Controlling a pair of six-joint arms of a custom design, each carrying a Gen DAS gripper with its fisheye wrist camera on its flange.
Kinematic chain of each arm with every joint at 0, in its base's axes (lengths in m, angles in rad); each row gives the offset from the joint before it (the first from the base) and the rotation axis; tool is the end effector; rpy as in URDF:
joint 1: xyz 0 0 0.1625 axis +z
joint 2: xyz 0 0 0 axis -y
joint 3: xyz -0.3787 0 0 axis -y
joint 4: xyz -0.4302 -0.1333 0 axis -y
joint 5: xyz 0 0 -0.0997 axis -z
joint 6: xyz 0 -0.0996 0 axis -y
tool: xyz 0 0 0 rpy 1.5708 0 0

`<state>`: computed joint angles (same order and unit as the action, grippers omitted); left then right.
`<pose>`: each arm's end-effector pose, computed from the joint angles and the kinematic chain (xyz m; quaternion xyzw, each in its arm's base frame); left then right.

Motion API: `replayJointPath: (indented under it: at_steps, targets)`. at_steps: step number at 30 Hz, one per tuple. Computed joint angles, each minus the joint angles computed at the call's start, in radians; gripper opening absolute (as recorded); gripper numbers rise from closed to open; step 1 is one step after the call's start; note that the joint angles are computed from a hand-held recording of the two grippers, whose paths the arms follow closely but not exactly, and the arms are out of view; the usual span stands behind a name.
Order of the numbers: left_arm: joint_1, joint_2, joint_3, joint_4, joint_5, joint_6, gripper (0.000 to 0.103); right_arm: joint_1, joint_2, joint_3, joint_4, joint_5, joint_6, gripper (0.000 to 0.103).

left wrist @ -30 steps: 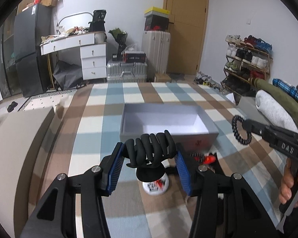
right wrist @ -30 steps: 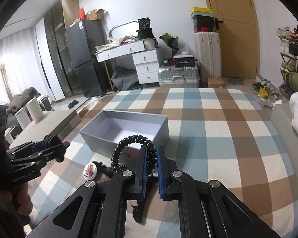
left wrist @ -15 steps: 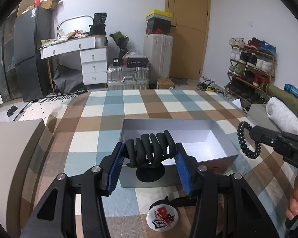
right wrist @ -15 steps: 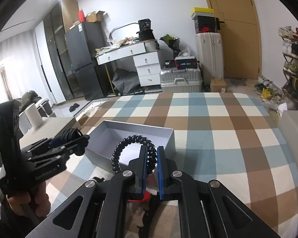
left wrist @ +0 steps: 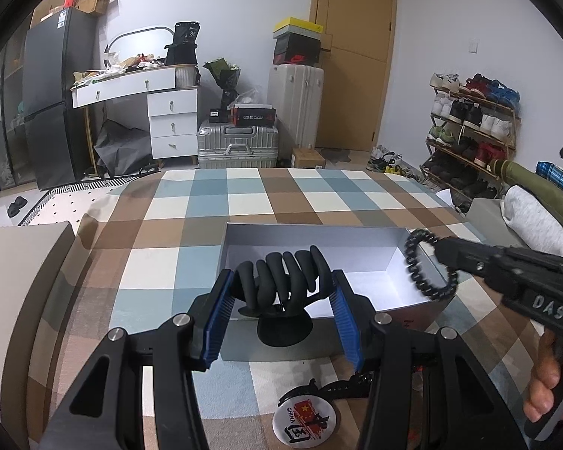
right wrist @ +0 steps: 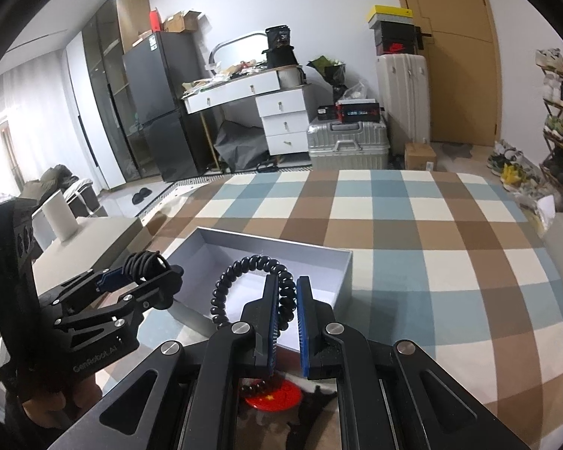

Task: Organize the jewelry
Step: 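Carry the bracelet and hand stand into the grey box with both grippers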

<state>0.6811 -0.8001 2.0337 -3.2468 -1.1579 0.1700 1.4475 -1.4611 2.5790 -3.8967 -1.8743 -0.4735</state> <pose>-0.3068 -0.4717 -0.0115 0.4438 0.8467 -0.2714 0.1116 0.0592 -0.3640 0.2116 0.0572 -0.8161 0.5000 0.2840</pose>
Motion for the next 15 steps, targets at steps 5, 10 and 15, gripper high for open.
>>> replayJointPath:
  at_steps: [5,10,15]
  targets:
    - [0.0,0.008,-0.008,0.002,-0.004,0.0,0.045,-0.006,0.039,-0.029,0.012,-0.018,0.007,0.009]
    - [-0.001,0.016,-0.012,-0.005,-0.004,-0.003,0.045,0.002,0.053,-0.043,0.033,-0.064,0.031,0.012]
    - [-0.001,0.023,-0.013,-0.018,-0.001,0.001,0.045,-0.004,0.034,-0.025,0.027,-0.059,0.03,0.016]
